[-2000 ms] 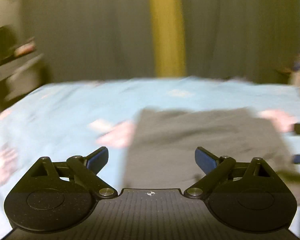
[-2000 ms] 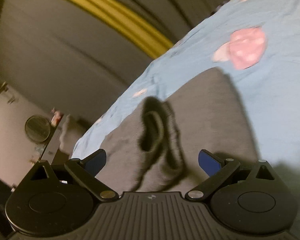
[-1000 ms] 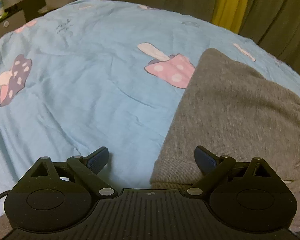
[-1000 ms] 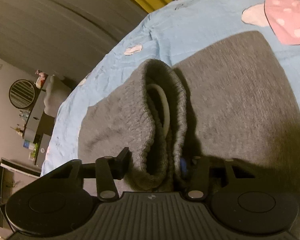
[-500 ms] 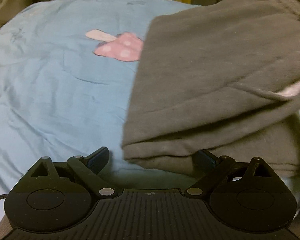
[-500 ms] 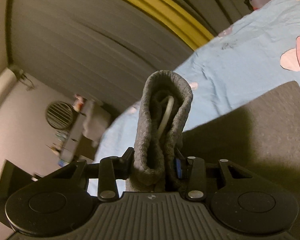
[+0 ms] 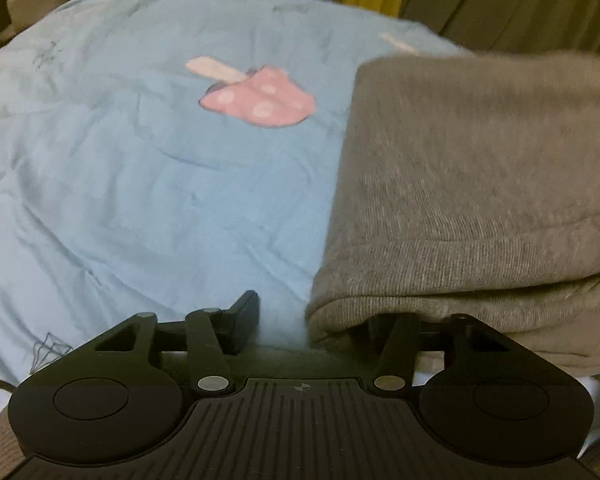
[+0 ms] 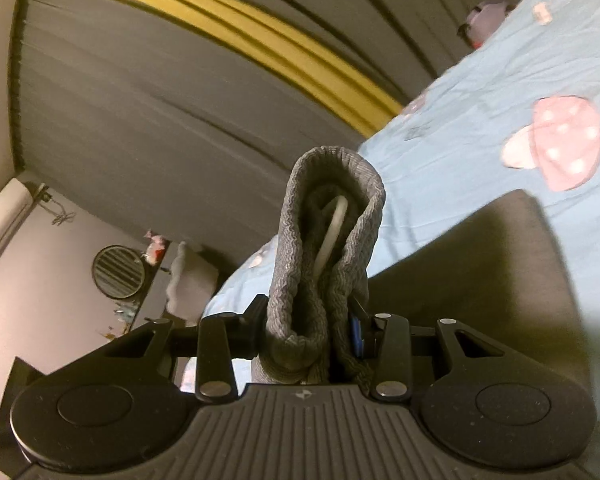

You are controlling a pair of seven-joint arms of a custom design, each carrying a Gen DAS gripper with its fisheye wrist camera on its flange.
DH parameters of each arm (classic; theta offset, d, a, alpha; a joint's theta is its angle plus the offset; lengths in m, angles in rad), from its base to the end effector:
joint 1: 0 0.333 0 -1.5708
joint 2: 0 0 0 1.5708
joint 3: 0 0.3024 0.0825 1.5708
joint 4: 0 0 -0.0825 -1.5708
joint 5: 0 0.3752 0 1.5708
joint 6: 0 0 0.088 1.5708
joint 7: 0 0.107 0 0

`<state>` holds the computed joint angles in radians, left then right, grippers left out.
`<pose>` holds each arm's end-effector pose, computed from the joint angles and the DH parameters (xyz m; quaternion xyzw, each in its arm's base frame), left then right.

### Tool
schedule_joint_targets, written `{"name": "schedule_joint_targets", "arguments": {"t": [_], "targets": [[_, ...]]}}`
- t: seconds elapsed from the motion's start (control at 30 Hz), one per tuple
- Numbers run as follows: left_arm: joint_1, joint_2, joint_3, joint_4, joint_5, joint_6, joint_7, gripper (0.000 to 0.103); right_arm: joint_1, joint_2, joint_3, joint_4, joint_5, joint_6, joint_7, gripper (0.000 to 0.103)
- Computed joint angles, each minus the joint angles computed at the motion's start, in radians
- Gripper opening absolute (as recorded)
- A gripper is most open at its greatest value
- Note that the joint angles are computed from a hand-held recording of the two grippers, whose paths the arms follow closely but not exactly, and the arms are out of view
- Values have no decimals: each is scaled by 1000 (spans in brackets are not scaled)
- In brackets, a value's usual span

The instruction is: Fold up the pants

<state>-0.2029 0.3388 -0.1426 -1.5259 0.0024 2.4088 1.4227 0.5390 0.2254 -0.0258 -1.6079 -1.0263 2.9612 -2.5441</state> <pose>0.6553 -0.2207 0.5171 -0.6176 0.7383 -0.2426 0.1209 0.5437 0.3748 0.5936 -0.3314 0.7498 -0.0392 0.5713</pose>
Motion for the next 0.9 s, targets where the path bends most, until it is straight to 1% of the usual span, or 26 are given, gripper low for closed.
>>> {"name": "schedule_joint_targets", "arguments": {"t": [0.03,0.07,0.1,0.17,0.2,0.23,0.27,0.3,0.33,0.37,0.47,0.5,0.53,0.6,0.63,0.7,0.77,0.83,0.87,0.9], "targets": [[2,0,-3,0,-7,0,6,52,4,-13,-3,-23,-10,-14,8,39],[3,2,-5,5,-11,-7,13,51,3,-26,5,-48,-2,-44,-10,39],[4,5,-7,9,-13,-15,21,50,-6,-36,24,-75,34,-81,-61,39],[7,26,-13,43,-25,-47,49,55,-22,-41,54,-122,113,-126,-123,40],[2,36,-7,62,-17,-71,40,67,-32,-37,73,-137,176,-157,-183,42],[-11,46,8,79,9,-88,4,80,-42,-30,102,-137,282,-238,-276,45],[-19,42,18,76,26,-89,-30,83,-42,-18,121,-124,337,-327,-319,57],[-13,35,16,65,17,-74,-40,84,-22,-24,105,-132,323,-361,-298,79],[-2,21,9,45,-2,-50,-36,84,-10,-32,96,-138,292,-374,-259,83],[6,9,2,24,-16,-27,-22,85,-3,-41,92,-142,265,-376,-233,83],[20,-44,-12,-55,-43,61,28,86,12,-69,100,-140,197,-440,-225,84],[23,-61,-18,-81,-55,101,49,86,10,-80,106,-147,191,-436,-214,84],[27,-76,-23,-102,-68,130,65,86,8,-93,112,-161,192,-413,-182,84],[27,-118,-25,-148,-88,168,60,86,-1,-130,119,-212,177,-344,-93,86],[32,-130,-31,-161,-114,179,69,86,-5,-143,130,-226,195,-329,-78,87],[44,-152,-46,-171,-181,177,102,86,-13,-161,148,-251,226,-292,-80,89],[63,-177,-75,-189,-304,228,203,88,-28,-154,159,-260,292,-243,-138,90],[60,-184,-87,-186,-367,266,272,99,-33,-148,163,-267,330,-213,-180,90],[58,-175,-96,-177,-399,285,317,100,-32,-143,162,-267,333,-202,-181,90],[46,-157,-95,-159,-390,289,328,100,-33,-135,159,-269,333,-177,-170,91]]}}
